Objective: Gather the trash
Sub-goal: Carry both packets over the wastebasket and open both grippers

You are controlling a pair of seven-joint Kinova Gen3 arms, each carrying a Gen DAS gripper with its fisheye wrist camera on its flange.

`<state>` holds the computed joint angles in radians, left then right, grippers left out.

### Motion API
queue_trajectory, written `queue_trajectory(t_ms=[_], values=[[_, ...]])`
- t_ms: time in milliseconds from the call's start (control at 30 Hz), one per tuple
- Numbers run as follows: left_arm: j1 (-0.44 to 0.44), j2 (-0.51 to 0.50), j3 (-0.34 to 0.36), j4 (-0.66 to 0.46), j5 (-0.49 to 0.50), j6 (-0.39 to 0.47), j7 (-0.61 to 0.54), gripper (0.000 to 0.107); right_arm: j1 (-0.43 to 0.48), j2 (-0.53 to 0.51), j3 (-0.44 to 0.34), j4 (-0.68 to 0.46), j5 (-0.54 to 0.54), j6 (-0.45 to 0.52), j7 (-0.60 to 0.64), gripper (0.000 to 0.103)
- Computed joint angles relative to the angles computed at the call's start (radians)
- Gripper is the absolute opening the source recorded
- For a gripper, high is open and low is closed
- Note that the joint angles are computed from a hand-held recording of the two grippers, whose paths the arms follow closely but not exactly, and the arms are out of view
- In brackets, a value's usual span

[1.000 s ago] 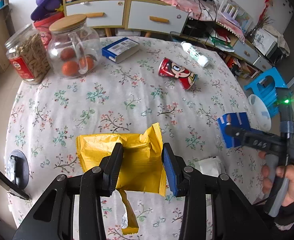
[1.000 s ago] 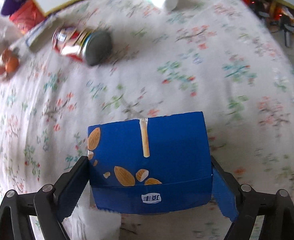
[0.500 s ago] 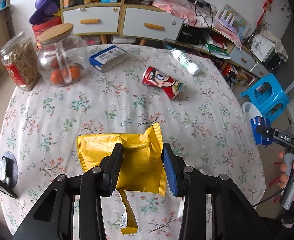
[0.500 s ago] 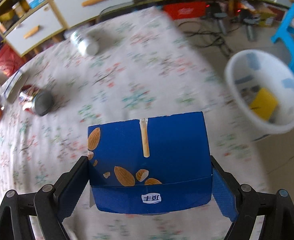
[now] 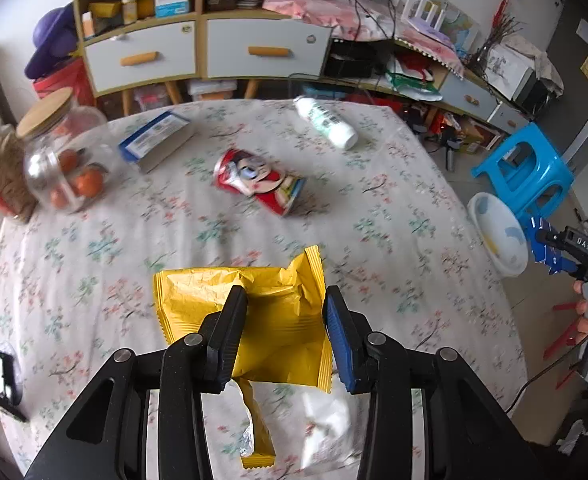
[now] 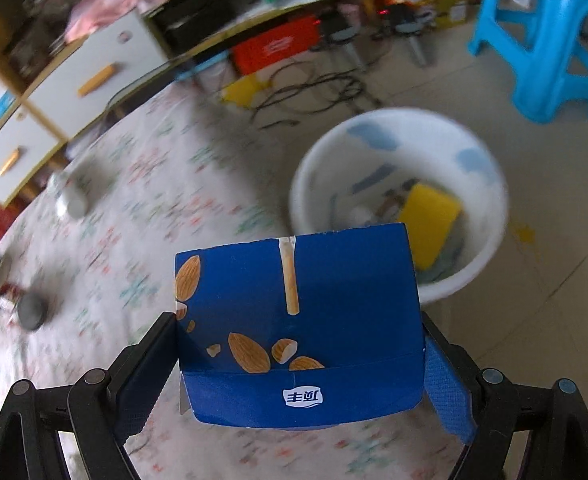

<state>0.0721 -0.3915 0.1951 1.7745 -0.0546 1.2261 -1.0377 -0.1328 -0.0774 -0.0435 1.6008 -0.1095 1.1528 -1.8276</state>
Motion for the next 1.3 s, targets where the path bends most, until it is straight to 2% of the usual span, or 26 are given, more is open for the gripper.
queue_trajectory(t_ms=[100, 300, 400, 500, 600, 733, 900, 1067, 1300], values=[[0.006, 0.04, 0.021, -0.024, -0.004, -0.014, 0.004, 0.042, 0.022, 0.007, 0.022, -0.006, 0.023, -0.014, 0.01, 0.093], [0.05, 0.137, 0.086, -0.09, -0.059, -0.034, 0.058, 0.042, 0.099, 0.028, 0.087, 0.036, -0.091, -0.09, 0.097, 0.093], [0.089, 0.182, 0.104, -0.119, -0.086, -0.06, 0.096, 0.042, 0.134, 0.053, 0.105, 0.044, -0.152, -0.097, 0.154, 0.094], [0.137, 0.236, 0.122, -0.154, -0.12, -0.073, 0.136, 0.042, 0.166, 0.049, 0.117, 0.06, -0.221, -0.13, 0.23, 0.102], [0.189, 0.284, 0.134, -0.186, -0.157, -0.08, 0.169, 0.042, 0.181, 0.035, 0.119, 0.064, -0.233, -0.152, 0.257, 0.103], [0.261, 0.344, 0.135, -0.235, -0.205, -0.078, 0.194, 0.042, 0.2, 0.025, 0.13, 0.06, -0.249, -0.136, 0.276, 0.102], [0.354, 0.428, 0.117, -0.308, -0.259, -0.075, 0.203, 0.042, 0.214, 0.011, 0.135, 0.063, -0.2, -0.113, 0.294, 0.102], [0.427, 0.499, 0.077, -0.38, -0.262, -0.094, 0.193, 0.042, 0.232, -0.004, 0.153, 0.089, -0.171, -0.099, 0.343, 0.102], [0.52, 0.601, 0.027, -0.499, -0.249, -0.135, 0.2, 0.042, 0.282, -0.022, 0.205, 0.124, -0.195, -0.078, 0.446, 0.102]])
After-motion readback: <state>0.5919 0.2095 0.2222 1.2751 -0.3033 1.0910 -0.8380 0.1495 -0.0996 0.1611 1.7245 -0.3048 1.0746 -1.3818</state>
